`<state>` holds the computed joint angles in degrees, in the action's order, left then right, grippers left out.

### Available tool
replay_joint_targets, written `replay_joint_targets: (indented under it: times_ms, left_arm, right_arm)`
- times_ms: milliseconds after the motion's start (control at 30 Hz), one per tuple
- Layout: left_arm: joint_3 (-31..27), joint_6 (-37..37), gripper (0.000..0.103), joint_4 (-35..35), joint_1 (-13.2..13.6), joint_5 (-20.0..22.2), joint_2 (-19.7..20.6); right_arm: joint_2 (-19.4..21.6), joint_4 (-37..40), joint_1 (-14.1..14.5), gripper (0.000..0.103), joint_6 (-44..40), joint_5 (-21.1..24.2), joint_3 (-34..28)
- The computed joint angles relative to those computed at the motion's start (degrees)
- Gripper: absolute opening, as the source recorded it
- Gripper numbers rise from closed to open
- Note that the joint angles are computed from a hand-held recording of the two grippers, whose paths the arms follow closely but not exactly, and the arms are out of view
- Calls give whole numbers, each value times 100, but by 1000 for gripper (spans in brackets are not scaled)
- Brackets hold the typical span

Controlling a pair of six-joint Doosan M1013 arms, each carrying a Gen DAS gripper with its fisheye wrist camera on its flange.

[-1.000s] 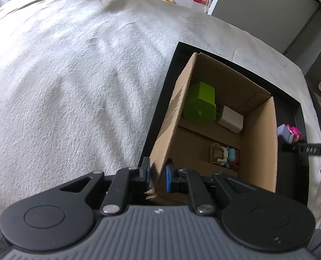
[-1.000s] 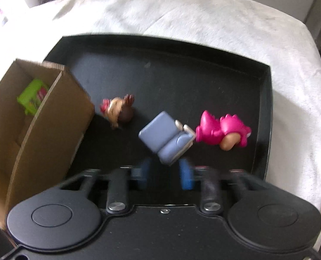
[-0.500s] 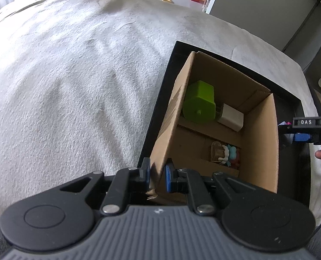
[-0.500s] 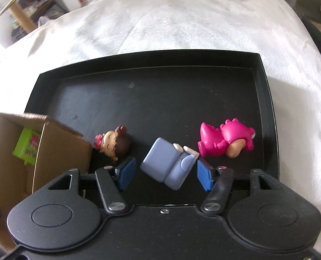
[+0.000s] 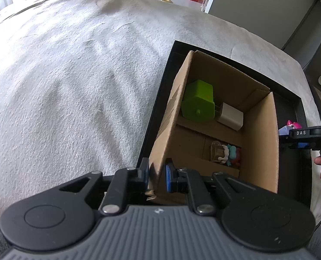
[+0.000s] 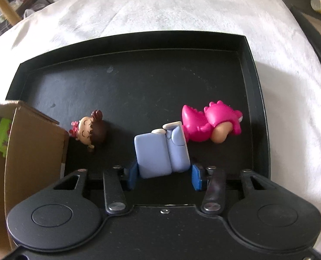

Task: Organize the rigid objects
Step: 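Close the right gripper on the lavender sofa block and lift it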

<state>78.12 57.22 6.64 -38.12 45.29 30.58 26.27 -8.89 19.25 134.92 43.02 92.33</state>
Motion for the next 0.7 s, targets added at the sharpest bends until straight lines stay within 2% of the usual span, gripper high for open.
replay_joint_targets:
  times_ms: [233, 700]
  left_arm:
    - [-12, 22, 13, -46, 9, 3, 11]
    - [10, 164, 13, -148, 24, -48, 6]
  right_arm:
    - [-195, 18, 52, 45, -164, -176, 213]
    - [-620, -513, 262, 43, 340, -298, 361]
